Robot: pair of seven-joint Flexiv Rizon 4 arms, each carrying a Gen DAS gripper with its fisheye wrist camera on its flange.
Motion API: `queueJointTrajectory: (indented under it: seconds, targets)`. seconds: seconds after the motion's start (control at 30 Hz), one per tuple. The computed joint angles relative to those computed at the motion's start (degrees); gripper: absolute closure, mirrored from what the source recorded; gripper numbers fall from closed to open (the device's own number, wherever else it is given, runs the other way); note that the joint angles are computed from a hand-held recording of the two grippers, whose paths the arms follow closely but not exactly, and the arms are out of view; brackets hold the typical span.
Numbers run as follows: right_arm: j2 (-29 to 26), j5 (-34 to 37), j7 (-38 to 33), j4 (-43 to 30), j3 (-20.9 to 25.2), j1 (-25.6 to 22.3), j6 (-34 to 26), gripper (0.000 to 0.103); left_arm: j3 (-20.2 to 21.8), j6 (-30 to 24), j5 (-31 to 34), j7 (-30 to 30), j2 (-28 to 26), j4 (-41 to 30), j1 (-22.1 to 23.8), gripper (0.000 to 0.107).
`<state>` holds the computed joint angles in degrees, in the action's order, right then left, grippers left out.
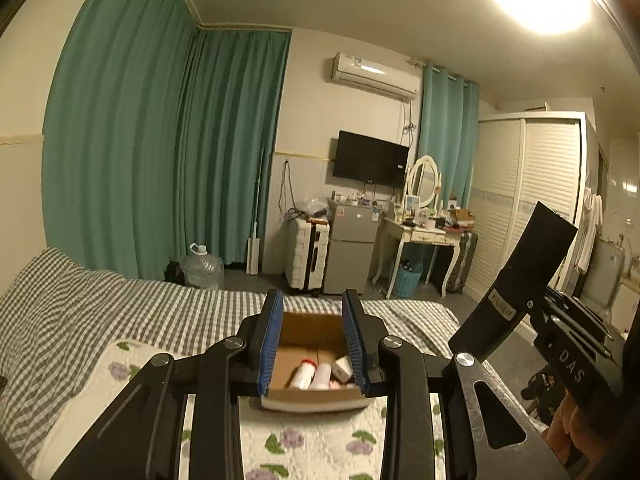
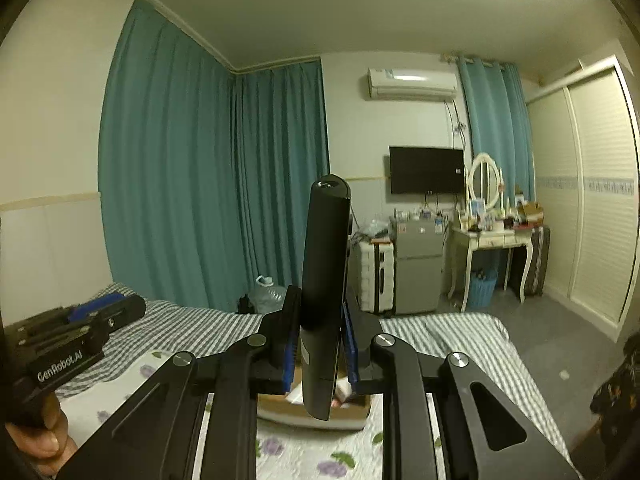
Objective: Organize rigid objects
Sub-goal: 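Carry the black cylinder into the box and release it with the right tool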
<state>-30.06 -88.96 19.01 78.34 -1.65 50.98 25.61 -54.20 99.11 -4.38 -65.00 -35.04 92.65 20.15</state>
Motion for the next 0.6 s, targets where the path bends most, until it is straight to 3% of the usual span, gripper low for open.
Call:
queueJointTrajectory:
  seconds: [0.13,0.37,0.6]
  targets:
    - [-2.29,0.04,-1.64,-3.00,-1.37,-1.35,2.63,0.084,2.90,-1.56,-0.79,1.62,-2.70,-4.96,-4.13,0.075]
    - [-7.59,2.46,-4.71,-8.74,-4.80,-3.59,8.30,0.084,14.55,-6.19,-6.16,6.13,-8.22,-17.10,-15.79,0.075]
    - [-16.74,12.72,-11.32,-17.88,-7.91,-7.05,16.17,0.084,26.11,-16.51,-13.17,6.83,-16.31,-33.32,-26.35,0.075]
